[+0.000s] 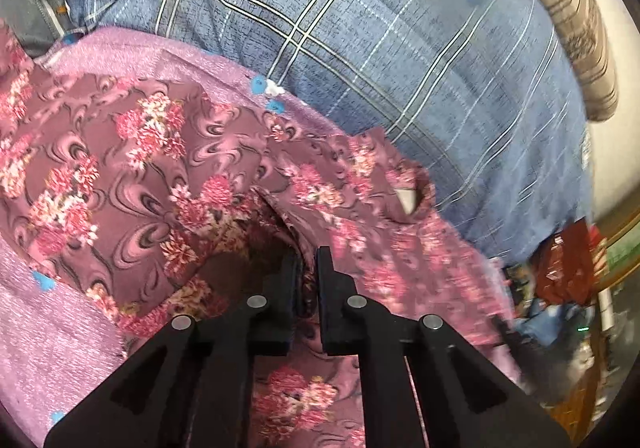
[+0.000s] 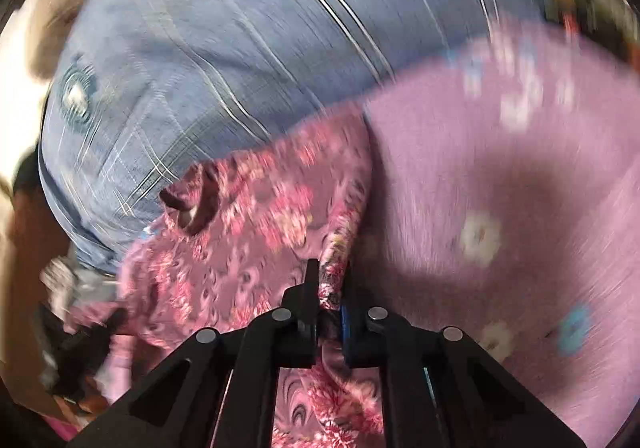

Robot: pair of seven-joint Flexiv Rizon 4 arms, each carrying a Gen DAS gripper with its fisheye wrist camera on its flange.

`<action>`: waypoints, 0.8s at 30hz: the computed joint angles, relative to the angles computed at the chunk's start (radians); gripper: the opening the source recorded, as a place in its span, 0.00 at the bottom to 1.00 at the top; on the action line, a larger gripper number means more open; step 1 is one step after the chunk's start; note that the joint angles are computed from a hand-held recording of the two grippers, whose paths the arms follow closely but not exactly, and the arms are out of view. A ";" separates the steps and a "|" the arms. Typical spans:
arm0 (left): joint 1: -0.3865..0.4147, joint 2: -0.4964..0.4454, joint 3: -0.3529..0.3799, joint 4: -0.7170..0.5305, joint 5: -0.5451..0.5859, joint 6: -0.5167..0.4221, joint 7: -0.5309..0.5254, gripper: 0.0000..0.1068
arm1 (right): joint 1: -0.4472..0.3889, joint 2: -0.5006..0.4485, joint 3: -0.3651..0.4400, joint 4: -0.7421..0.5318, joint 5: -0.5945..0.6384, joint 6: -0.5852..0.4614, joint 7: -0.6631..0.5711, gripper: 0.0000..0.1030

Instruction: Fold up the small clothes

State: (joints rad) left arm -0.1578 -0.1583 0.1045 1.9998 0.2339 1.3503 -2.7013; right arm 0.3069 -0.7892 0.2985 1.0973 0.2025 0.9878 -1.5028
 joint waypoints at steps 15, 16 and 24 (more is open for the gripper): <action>0.012 0.084 0.017 -0.023 0.189 -0.148 -0.181 0.39 | 0.068 0.068 -0.053 0.128 -0.214 0.135 0.109 0.34; 0.025 0.079 0.002 -0.022 0.179 -0.148 -0.163 0.39 | 0.080 0.066 -0.041 0.119 -0.222 0.129 0.087 0.34; 0.064 -0.008 -0.056 -0.025 -0.065 -0.211 0.107 0.36 | 0.191 -0.010 0.020 -0.015 -0.218 -0.027 -0.063 0.34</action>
